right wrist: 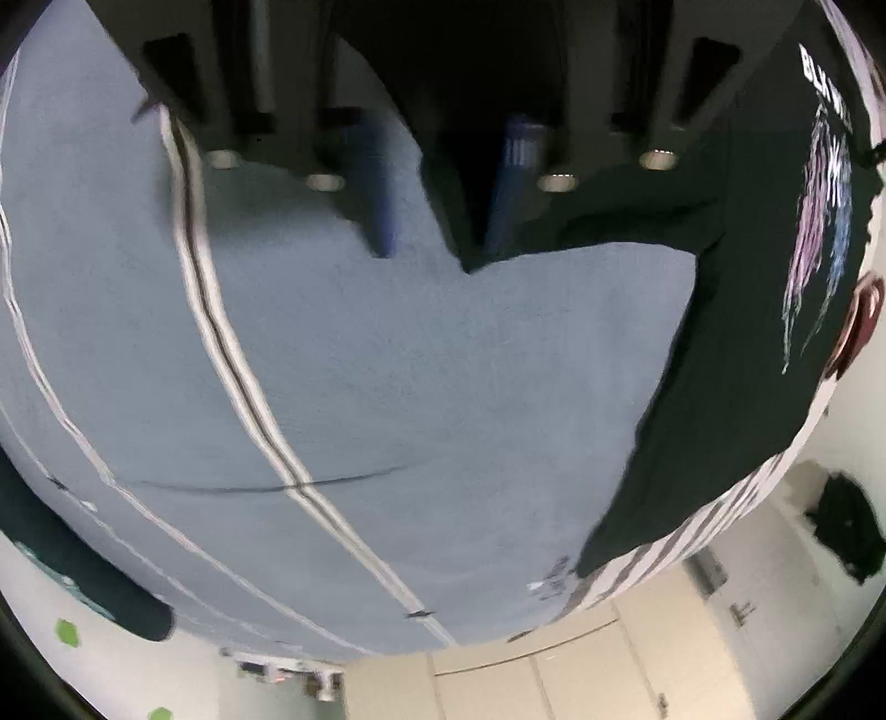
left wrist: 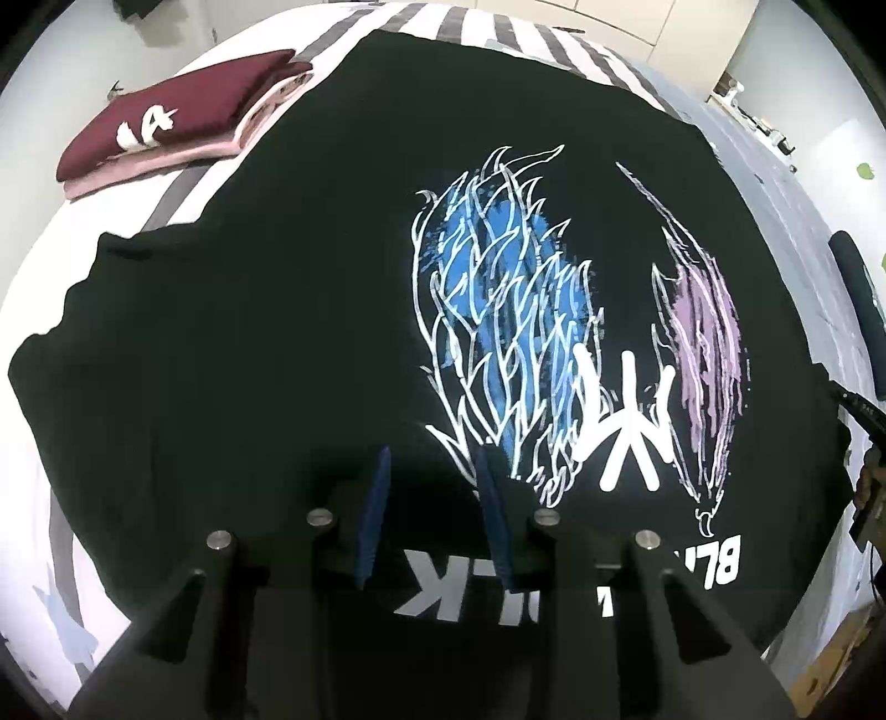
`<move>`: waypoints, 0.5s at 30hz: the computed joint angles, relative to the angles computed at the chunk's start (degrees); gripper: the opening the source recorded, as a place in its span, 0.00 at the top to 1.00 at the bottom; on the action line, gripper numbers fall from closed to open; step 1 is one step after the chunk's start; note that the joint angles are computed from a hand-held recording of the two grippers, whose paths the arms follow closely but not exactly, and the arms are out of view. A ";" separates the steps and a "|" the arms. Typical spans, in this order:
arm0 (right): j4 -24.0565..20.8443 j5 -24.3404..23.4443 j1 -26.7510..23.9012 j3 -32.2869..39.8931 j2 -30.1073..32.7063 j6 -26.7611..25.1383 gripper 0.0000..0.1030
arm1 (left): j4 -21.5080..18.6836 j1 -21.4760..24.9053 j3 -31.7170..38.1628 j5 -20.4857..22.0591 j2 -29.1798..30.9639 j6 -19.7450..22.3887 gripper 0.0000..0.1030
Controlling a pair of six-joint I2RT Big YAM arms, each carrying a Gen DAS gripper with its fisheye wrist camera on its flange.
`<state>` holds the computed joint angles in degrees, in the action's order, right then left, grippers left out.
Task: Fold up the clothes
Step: 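Fold the grasped sleeve toward the shirt's middle with the right gripper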
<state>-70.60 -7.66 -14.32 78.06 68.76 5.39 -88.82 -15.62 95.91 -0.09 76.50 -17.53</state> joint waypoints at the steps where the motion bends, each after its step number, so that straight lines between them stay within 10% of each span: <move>1: -0.22 0.26 0.32 0.60 0.74 -0.87 0.95 | 0.01 0.17 -0.22 0.02 -0.07 -0.32 0.72; 15: 3.32 7.36 -1.77 2.57 2.80 0.08 0.97 | -0.27 0.50 1.48 -0.41 1.10 -1.35 0.72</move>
<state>-67.28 -0.30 -16.09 80.64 71.56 5.47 -89.09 -15.12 97.39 -0.49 77.60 -18.88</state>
